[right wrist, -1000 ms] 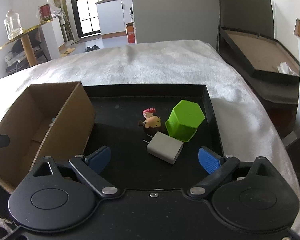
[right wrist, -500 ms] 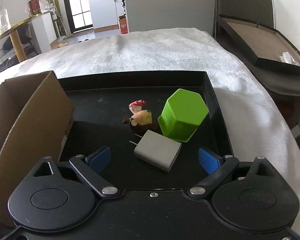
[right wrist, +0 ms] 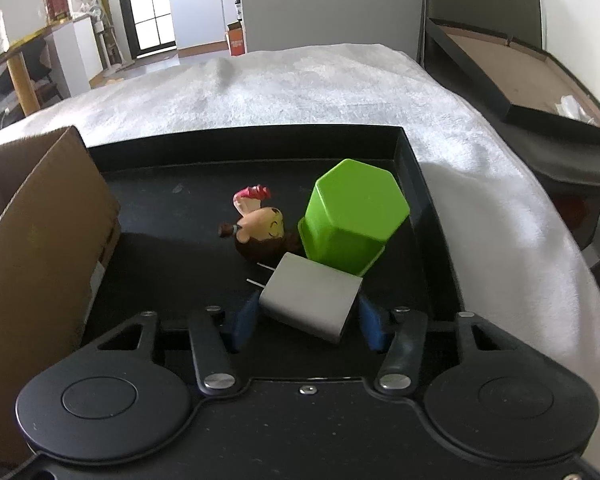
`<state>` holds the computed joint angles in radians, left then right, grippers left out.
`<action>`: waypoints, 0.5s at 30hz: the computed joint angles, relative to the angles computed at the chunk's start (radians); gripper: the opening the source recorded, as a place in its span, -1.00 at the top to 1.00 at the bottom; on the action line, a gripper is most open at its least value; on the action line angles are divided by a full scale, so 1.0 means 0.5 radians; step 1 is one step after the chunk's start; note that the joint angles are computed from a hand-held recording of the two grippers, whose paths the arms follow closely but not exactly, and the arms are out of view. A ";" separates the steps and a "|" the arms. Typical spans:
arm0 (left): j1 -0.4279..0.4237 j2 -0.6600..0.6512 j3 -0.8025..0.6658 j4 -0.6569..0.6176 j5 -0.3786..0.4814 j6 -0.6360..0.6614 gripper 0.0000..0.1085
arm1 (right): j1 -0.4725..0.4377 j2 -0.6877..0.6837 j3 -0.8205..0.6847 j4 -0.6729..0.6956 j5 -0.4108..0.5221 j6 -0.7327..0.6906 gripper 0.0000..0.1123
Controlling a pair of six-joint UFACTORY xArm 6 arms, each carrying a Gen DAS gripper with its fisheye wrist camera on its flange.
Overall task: Organize rigid objects
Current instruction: 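Move the right gripper to the white plug charger and grasp it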
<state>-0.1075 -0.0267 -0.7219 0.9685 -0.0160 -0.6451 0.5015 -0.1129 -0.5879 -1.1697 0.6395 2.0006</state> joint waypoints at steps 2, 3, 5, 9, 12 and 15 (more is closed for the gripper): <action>0.001 -0.005 0.009 -0.022 -0.006 0.016 -0.43 | 0.012 -0.041 0.035 0.029 -0.016 -0.023 0.08; 0.002 -0.008 0.014 -0.029 -0.008 0.022 -0.43 | 0.023 -0.062 0.052 0.044 -0.014 -0.035 0.08; 0.005 -0.017 0.028 -0.049 -0.019 0.046 -0.43 | 0.050 -0.098 0.081 0.076 -0.003 -0.072 0.08; -0.013 -0.045 0.081 -0.319 -0.050 0.296 -0.43 | 0.077 -0.154 0.130 0.161 -0.041 -0.138 0.08; -0.013 -0.059 0.098 -0.362 -0.060 0.334 -0.43 | 0.123 -0.168 0.138 0.222 -0.041 -0.177 0.08; -0.015 -0.068 0.113 -0.411 -0.070 0.375 -0.43 | 0.158 -0.175 0.137 0.269 -0.049 -0.221 0.08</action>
<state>-0.1149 -0.0608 -0.6654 0.7632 -0.0511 -0.4578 0.5804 -0.2005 -0.5195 -1.0353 0.6148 1.8900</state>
